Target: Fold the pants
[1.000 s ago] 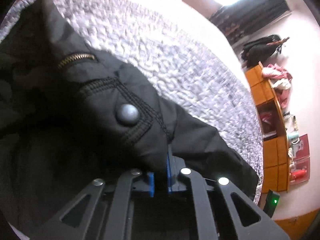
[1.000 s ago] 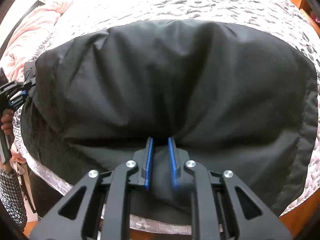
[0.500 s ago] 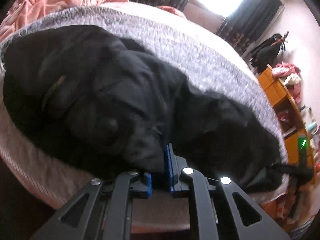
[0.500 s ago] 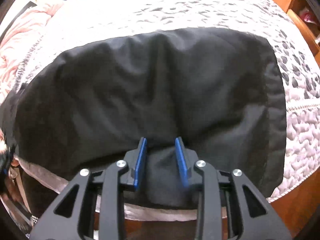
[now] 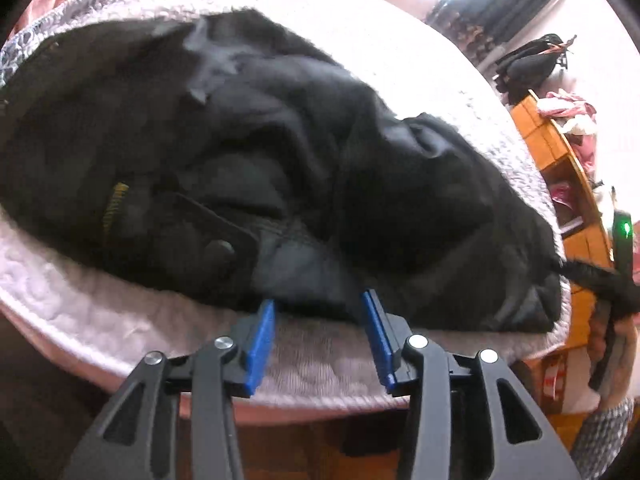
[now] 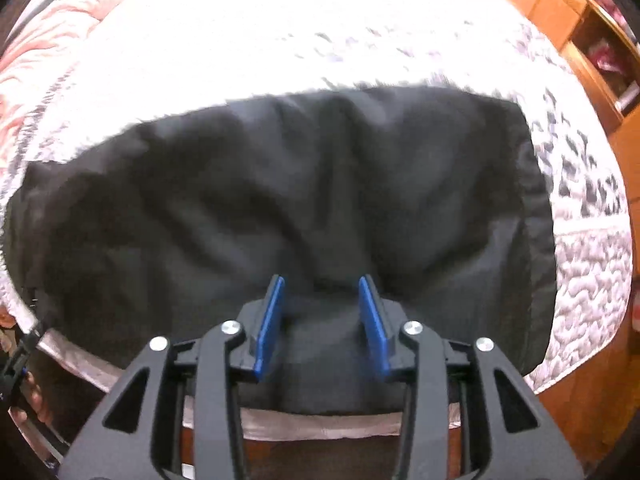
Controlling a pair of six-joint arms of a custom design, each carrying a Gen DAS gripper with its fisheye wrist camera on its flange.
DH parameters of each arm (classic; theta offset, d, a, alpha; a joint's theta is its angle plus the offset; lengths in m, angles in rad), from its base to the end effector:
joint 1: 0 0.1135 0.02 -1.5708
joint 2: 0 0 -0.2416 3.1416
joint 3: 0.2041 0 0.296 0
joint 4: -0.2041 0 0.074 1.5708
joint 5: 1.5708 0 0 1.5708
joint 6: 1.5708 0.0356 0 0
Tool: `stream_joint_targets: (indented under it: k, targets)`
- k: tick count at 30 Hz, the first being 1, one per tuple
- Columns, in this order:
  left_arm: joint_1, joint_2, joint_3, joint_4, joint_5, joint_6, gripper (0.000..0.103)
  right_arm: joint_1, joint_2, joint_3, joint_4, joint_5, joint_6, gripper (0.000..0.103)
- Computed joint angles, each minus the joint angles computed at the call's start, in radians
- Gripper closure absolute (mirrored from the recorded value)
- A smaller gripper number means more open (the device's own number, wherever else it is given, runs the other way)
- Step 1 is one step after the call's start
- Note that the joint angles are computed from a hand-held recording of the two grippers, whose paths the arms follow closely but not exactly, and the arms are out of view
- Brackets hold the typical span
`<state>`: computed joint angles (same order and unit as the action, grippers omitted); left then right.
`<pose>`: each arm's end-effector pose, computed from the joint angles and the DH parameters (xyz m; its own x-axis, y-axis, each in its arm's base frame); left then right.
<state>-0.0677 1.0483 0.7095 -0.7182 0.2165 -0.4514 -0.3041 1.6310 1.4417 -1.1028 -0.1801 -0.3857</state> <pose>0.2451 -0.0243 0.1884 -0.8566 -0.3689 -0.3607 -0.2248 0.8961 -0.3827 0.3459 -0.1019 0.2542 -0.9431 -0.0919 -0.3197 -0.1157 0.9917 0.0561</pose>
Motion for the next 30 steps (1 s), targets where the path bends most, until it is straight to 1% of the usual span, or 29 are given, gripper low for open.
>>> stream_joint_targets:
  k: [1,3,5,7,8,10,11,12,13,14,15,17,20,22,24,26,28,30]
  targets:
    - [0.009,-0.010,0.018,-0.017,0.002,0.015,0.059,0.017,-0.018,0.007,-0.005,-0.027,-0.002,0.063]
    - [0.031,-0.073,0.024,-0.034,-0.006,0.049,0.058,0.060,-0.033,0.025,-0.015,-0.060,-0.004,0.062]
    - [0.046,-0.053,0.063,0.012,-0.026,0.076,0.053,0.114,-0.032,0.045,-0.013,-0.082,0.015,0.062]
    - [0.054,0.006,0.097,0.059,-0.053,0.093,0.052,0.156,-0.017,0.055,-0.001,-0.071,0.038,0.062]
    - [0.060,0.070,0.120,0.099,-0.053,0.110,0.051,0.168,-0.013,0.052,-0.001,-0.069,0.045,0.062]
    - [0.031,0.168,0.149,0.140,-0.096,0.110,0.051,0.206,0.010,0.044,0.005,-0.064,0.073,0.062]
    - [0.038,0.214,0.158,0.154,-0.103,0.126,0.051,0.217,0.016,0.044,-0.001,-0.052,0.082,0.062]
    - [0.044,0.267,0.166,0.164,-0.103,0.135,0.051,0.219,0.026,0.028,0.009,-0.031,0.081,0.062]
    - [0.055,0.317,0.178,0.176,-0.085,0.147,0.051,0.230,0.046,0.014,0.014,0.012,0.094,0.062]
    - [0.051,0.343,0.187,0.189,-0.080,0.141,0.051,0.235,0.076,0.007,0.013,0.052,0.104,0.062]
    - [0.057,0.355,0.182,0.210,-0.075,0.143,0.051,0.230,0.103,0.000,0.019,0.062,0.109,0.062]
    - [0.057,0.365,0.195,0.209,-0.075,0.147,0.051,0.220,0.118,0.001,0.025,0.052,0.112,0.062]
    - [0.077,0.315,0.179,0.201,-0.043,0.148,0.049,0.234,0.108,0.041,-0.001,0.062,0.128,0.062]
    - [0.076,0.286,0.170,0.195,-0.061,0.163,0.043,0.262,0.072,0.058,0.009,0.054,0.120,0.059]
    - [0.066,0.272,0.163,0.197,-0.081,0.177,0.042,0.305,0.057,0.091,0.012,0.007,0.107,0.051]
    - [0.063,0.255,0.150,0.196,-0.091,0.195,0.042,0.379,0.094,0.160,0.001,-0.046,0.096,0.050]
    - [0.058,0.262,0.153,0.189,-0.099,0.213,0.042,0.472,0.170,0.245,0.005,-0.067,0.100,0.051]
    - [0.075,0.277,0.156,0.187,-0.082,0.226,0.042,0.546,0.251,0.317,0.006,-0.077,0.114,0.052]
